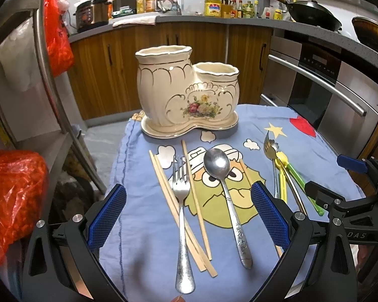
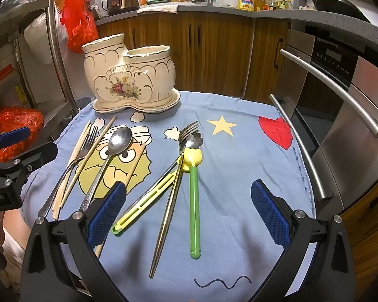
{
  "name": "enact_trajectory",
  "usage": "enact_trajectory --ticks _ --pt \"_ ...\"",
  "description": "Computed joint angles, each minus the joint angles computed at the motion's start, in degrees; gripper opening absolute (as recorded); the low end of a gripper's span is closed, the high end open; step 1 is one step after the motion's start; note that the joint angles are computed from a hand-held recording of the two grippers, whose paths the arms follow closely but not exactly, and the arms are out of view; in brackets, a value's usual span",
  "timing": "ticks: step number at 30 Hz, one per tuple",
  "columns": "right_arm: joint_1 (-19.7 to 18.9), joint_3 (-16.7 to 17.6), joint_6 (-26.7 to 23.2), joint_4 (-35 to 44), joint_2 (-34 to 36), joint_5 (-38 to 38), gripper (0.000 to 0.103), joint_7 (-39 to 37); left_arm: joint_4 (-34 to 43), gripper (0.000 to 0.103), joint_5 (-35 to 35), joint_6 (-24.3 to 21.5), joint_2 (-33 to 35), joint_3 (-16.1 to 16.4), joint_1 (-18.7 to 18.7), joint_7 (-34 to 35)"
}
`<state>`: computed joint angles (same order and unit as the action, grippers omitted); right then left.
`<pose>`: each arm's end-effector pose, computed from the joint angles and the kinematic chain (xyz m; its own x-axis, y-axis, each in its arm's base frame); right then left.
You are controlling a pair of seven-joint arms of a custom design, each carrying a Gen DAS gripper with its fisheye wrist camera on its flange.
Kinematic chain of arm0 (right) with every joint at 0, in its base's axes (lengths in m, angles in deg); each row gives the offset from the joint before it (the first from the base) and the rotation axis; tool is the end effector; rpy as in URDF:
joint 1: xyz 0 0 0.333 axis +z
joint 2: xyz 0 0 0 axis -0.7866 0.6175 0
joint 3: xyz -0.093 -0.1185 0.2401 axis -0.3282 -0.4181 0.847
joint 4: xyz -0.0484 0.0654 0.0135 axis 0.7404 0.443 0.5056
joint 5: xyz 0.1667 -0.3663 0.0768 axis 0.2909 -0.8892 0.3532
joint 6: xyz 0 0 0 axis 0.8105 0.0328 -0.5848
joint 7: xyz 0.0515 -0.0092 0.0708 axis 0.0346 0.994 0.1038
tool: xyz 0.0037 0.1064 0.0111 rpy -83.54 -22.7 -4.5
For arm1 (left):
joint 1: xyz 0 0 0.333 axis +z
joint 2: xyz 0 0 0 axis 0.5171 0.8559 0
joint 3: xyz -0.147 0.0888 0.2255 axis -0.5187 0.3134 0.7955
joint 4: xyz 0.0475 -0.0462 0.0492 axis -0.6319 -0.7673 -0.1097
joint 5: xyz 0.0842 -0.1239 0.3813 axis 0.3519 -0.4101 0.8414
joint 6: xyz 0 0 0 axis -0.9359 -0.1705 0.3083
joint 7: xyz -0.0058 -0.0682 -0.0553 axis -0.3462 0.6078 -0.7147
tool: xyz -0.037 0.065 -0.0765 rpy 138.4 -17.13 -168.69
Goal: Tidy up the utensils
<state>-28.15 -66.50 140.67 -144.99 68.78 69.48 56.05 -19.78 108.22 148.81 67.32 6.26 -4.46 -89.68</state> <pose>0.6552 0.3536 0.3300 0.5178 -0.8555 0.0053 -0.5788 -0.3549 -0.7342 0.5673 -0.4479 0.3448 0.2170 -0.9761 -0.0076 -0.6418 -0.1368 -0.7545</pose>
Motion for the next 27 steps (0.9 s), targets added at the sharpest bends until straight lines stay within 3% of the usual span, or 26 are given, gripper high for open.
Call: enact_trajectory --ticks 4,16,22,25,27 --pt "-0.32 0.40 -1.17 1.27 0.84 0.30 0.098 -0.32 -0.09 0.098 -0.48 1.03 0.22 0.04 0.54 0.47" --pt "-5.73 6.85 -6.73 10.61 6.24 6.09 0.098 -8.75 -3.09 0.098 -1.20 4.94 -1.44 0.75 3.66 2.21" --pt "-3.87 5.24 -12.28 21.12 11.92 7.67 0.096 -10.35 -3.29 0.098 0.65 4.97 -1.68 1.28 4.51 3.83" --pt "-3.07 5.12 -16.49 27.96 15.74 8.44 0.081 -11.36 -3.00 0.098 -0.38 5.40 -1.29 1.02 5.33 5.50" --pt "-1.85 3.97 -19.27 32.97 18.62 8.38 0.063 -10.95 -3.23 0.098 -0.94 6.23 -1.15 1.05 5.64 5.95"
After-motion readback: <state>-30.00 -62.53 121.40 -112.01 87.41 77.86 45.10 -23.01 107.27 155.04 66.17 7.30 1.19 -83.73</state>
